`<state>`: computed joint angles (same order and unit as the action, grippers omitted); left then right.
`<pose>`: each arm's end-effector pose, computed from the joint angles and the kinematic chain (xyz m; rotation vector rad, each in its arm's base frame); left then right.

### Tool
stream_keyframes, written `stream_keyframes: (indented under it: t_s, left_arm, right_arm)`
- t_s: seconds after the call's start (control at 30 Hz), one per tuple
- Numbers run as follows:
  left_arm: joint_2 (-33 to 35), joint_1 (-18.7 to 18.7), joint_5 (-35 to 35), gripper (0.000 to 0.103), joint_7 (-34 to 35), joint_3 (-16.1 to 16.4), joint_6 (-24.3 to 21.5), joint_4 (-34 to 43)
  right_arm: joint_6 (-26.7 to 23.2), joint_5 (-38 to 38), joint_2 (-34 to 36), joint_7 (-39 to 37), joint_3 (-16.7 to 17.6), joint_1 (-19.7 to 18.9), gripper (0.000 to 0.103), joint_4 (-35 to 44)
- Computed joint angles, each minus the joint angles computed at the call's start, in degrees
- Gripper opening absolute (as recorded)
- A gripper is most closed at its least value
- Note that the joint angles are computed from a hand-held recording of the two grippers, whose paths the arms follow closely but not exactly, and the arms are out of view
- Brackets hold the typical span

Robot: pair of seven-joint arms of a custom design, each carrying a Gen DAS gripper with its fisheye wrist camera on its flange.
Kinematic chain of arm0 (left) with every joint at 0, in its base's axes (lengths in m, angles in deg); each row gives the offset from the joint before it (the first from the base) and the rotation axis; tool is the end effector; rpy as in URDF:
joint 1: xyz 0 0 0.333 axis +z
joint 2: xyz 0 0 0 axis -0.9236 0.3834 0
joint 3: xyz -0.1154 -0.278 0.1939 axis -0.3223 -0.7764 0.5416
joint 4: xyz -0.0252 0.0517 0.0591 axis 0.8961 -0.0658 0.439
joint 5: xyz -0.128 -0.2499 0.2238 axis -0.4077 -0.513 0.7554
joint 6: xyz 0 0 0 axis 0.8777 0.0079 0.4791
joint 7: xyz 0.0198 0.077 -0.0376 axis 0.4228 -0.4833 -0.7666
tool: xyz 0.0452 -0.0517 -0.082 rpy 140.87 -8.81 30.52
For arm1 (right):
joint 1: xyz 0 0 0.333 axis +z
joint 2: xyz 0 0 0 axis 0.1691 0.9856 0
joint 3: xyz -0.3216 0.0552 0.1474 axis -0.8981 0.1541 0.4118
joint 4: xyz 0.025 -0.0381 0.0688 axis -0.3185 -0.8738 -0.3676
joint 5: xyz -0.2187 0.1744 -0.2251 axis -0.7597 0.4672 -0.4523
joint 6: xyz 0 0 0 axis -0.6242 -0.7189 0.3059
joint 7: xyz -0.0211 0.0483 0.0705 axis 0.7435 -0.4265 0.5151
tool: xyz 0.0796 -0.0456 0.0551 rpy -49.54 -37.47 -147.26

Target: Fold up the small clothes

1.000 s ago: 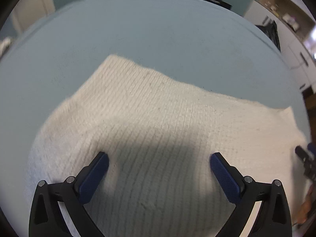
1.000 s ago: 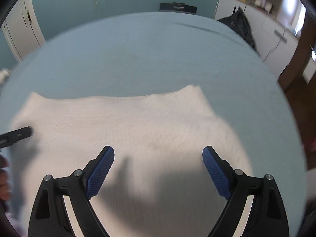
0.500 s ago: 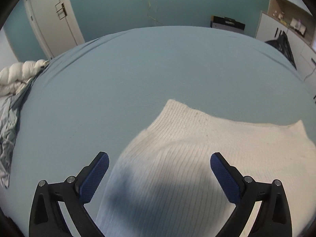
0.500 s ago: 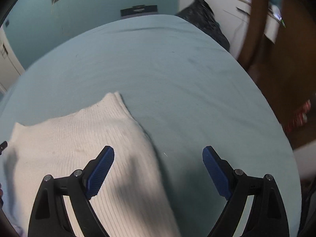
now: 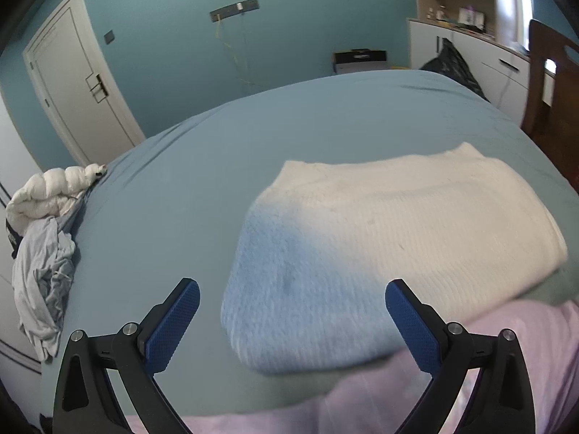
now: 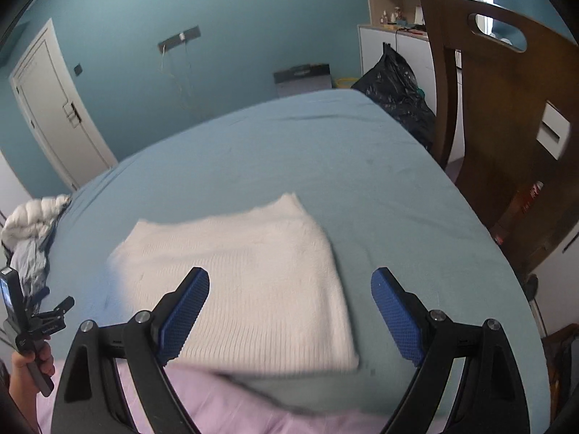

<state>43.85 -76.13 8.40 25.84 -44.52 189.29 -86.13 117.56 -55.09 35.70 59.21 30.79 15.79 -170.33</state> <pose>0.4486 -0.1911 0.7293 -1.4774 2.0668 -0.5404 0.3574 0.0953 0.7640 -1.4917 2.0899 -0.6155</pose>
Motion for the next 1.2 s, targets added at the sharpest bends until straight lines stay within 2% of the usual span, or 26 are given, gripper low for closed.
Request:
stream_keyframes:
  t_s: [0.1, 0.23, 0.33, 0.4, 0.5, 0.6, 0.67, 0.7, 0.77, 0.83, 0.9, 1.0, 1.07, 1.2]
  left_arm:
    - [-1.27, -1.06, -5.75, 0.103, 1.52, 1.30, -2.28, -1.48]
    - [-4.74, 1.25, -4.42, 0.103, -4.69, 1.16, -4.71, -5.87]
    - [-8.31, 1.87, -9.55, 0.103, -4.77, 4.43, -3.74, -9.15]
    - [-10.05, 3.55, -9.65, 0.103, -5.02, 5.33, -3.44, -10.42]
    - [-10.46, 6.07, -8.37, 0.103, -4.43, 6.35, -4.55, -10.27]
    - [-9.67, 5.96, -11.52, 0.101, -0.41, 8.55, -3.69, -10.66]
    - [-8.73, 5.60, -13.15, 0.095, 3.39, 9.19, -4.13, -10.82]
    - [-7.92, 5.53, -13.55, 0.094, 5.05, 9.13, -4.82, -10.77]
    - [-5.65, 5.56, -14.05, 0.083, 7.26, 8.56, -5.77, -10.43]
    - [-3.91, 5.51, -15.34, 0.082, 9.05, 8.36, -6.59, -10.29]
    - [-2.71, 5.84, -16.02, 0.081, 9.00, 7.89, -6.38, -10.88]
    - [-0.70, 6.67, -16.97, 0.070, 7.76, 7.80, -5.59, -11.38]
    - [0.01, 6.40, -20.61, 0.063, 10.09, 8.77, -5.13, -11.71]
    - [1.05, 4.83, -31.96, 0.063, 19.26, 10.62, -5.30, -11.25]
  right_arm:
    - [1.66, 2.32, -1.96, 0.12, 0.42, 1.95, 0.089, -4.61]
    - [2.74, 5.54, -5.26, 1.92, 0.09, 3.00, 0.089, -12.77]
    - [6.14, 7.43, -11.12, 3.09, -0.74, 3.22, 0.089, -21.47]
    - [7.92, 10.03, -14.87, 5.04, -1.66, 3.00, 0.089, -26.19]
    - [13.29, 14.81, -17.81, 7.70, -3.50, 2.53, 0.089, -30.79]
    - [17.00, 15.88, -17.63, 7.91, -3.22, 2.07, 0.089, -31.38]
    - [19.42, 17.36, -16.96, 7.87, -3.42, 2.92, 0.089, -32.10]
    - [19.62, 17.70, -16.79, 7.96, -3.23, 3.09, 0.089, -32.16]
    - [19.60, 17.48, -15.70, 7.80, -2.64, 3.11, 0.089, -31.74]
    - [19.90, 16.95, -14.69, 7.51, -2.11, 3.11, 0.089, -31.41]
    - [18.76, 15.94, -14.11, 7.97, -1.09, 2.68, 0.089, -30.63]
    - [17.75, 15.37, -12.65, 8.27, -0.86, 2.93, 0.089, -30.12]
    - [17.30, 15.24, -11.80, 8.27, -1.01, 3.22, 0.089, -29.88]
    - [17.32, 15.49, -10.59, 7.80, -1.58, 3.99, 0.089, -29.76]
